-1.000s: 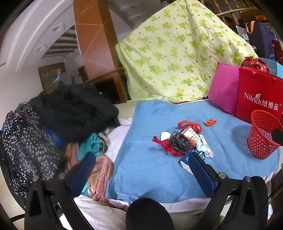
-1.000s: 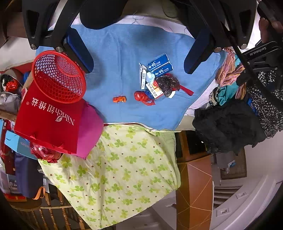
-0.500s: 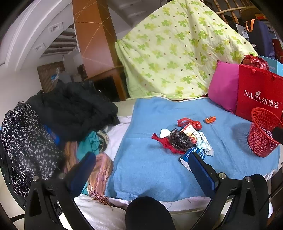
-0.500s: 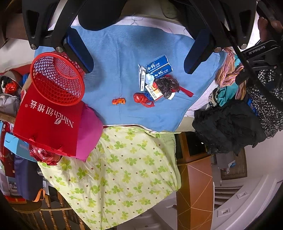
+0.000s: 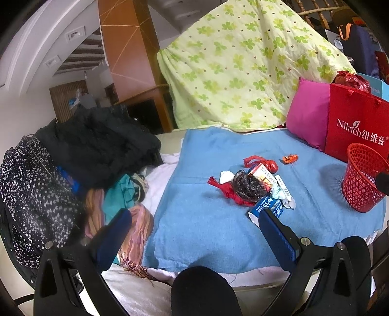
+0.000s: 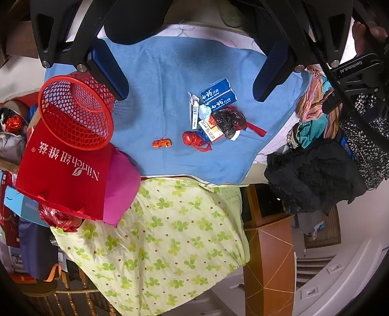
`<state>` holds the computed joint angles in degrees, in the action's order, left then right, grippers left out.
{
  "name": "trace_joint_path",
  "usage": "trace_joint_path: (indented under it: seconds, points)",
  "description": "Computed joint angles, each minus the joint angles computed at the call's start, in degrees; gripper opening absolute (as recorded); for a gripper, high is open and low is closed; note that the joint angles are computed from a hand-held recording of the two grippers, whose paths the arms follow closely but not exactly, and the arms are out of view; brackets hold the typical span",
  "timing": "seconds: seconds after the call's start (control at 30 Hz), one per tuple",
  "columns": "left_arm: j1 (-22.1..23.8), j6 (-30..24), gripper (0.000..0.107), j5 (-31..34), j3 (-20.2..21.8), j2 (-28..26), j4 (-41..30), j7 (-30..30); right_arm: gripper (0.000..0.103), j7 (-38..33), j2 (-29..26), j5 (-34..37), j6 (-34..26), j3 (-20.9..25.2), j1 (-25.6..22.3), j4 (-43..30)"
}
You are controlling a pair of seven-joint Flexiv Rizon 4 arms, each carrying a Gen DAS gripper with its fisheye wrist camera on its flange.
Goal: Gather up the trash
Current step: 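Grasp the blue toothpaste box with the left tool while the right grasps the white strip box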
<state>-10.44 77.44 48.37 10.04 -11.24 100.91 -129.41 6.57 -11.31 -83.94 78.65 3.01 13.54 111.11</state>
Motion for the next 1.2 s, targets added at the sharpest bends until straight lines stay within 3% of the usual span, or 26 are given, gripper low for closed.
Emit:
trace_joint_path:
  seconds: [0.53,0.67,0.8,0.9,0.97,1.1,1.2]
  points:
    - [0.0,-0.8,0.103,-5.0,0.2,-3.5,-1.1,4.5,0.103,-0.3,-4.1,2.3,1.9,-1.5,0.9,-1.3]
    - [1.7,-0.4,0.103,-11.8,-0.9,-6.0,-0.8,10.3,0.103,-0.9,-6.3,3.1,3.8,-2.5,1.1,-2.5]
    - [3.4,0.0,0.103,-19.7,-2.2,-9.4,-0.8,17.1,0.103,-5.8,-10.2,8.8,5.9,-3.5,2.0,-4.6]
    - [8.4,0.9,0.103,-29.2,-7.6,-12.7,0.0,26.8,0.103,-9.7,-15.1,13.5,10.1,-4.8,1.9,-7.9]
    - [11.7,0.6,0.103,-35.2,-11.4,-14.8,0.2,32.5,0.103,-16.5,-18.9,21.2,9.6,-1.4,0.1,-10.6]
    - [13.8,0.4,0.103,-41.9,-14.4,-18.0,-0.3,38.9,0.101,-31.7,-29.8,35.4,5.8,11.6,-7.5,-20.7]
    - [17.1,1.5,0.103,-47.4,-19.5,-19.8,0.0,45.6,0.081,-40.2,-37.6,41.9,1.6,19.6,-10.7,-29.4]
